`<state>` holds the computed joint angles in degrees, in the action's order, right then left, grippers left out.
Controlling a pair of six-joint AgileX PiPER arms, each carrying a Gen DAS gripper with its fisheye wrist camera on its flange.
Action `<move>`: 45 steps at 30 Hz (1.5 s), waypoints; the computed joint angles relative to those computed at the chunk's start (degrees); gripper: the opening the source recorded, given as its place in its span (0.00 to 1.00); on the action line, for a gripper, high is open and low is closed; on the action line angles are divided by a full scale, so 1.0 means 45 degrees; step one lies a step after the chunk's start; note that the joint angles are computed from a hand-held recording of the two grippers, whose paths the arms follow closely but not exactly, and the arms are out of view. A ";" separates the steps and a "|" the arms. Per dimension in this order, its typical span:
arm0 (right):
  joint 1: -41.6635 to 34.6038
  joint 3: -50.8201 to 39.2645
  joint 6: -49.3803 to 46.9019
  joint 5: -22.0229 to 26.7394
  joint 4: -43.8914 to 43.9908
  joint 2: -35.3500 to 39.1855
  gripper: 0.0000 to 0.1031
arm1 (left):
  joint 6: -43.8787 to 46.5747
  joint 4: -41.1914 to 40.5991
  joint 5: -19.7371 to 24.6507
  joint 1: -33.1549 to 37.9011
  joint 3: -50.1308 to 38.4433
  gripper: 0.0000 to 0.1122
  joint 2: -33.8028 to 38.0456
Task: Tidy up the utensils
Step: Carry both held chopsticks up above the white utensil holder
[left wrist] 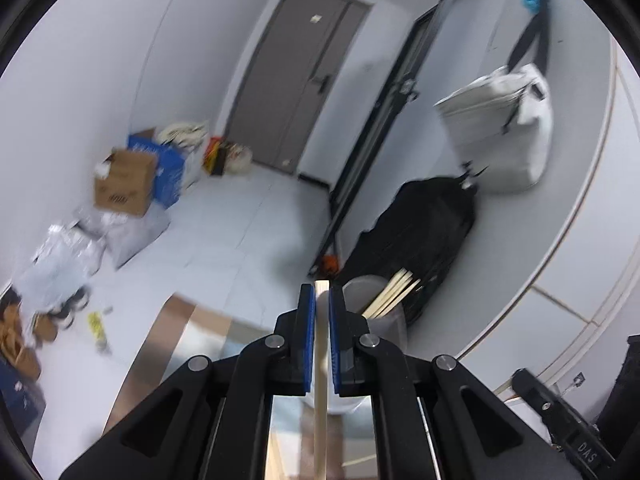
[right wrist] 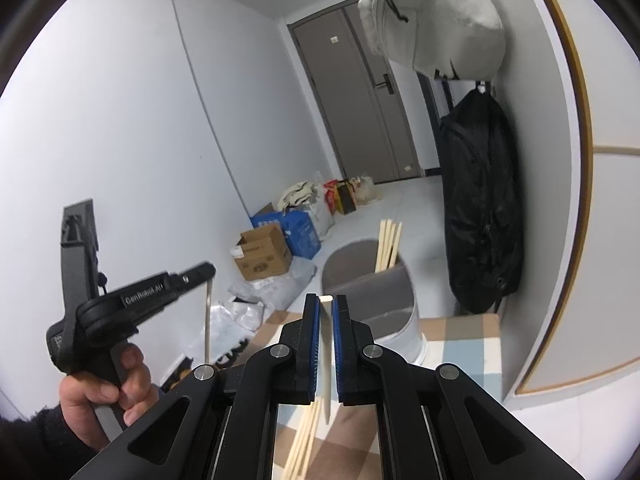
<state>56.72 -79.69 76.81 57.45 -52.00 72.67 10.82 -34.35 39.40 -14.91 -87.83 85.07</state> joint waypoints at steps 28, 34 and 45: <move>-0.6408 -1.0672 -0.9530 0.0447 0.6817 0.5345 0.05 | -0.1897 0.2031 0.1066 -0.1255 -1.1257 0.02 0.6882; -0.7117 -1.0893 -1.0056 0.0320 0.7922 0.5988 0.05 | -0.1302 0.1824 -0.0331 -0.1356 -1.0305 0.02 0.7102; -0.7411 -1.0561 -1.0476 -0.0046 0.8547 0.6569 0.05 | 0.2557 -0.1736 -0.3987 -0.1537 -0.6209 0.02 0.5829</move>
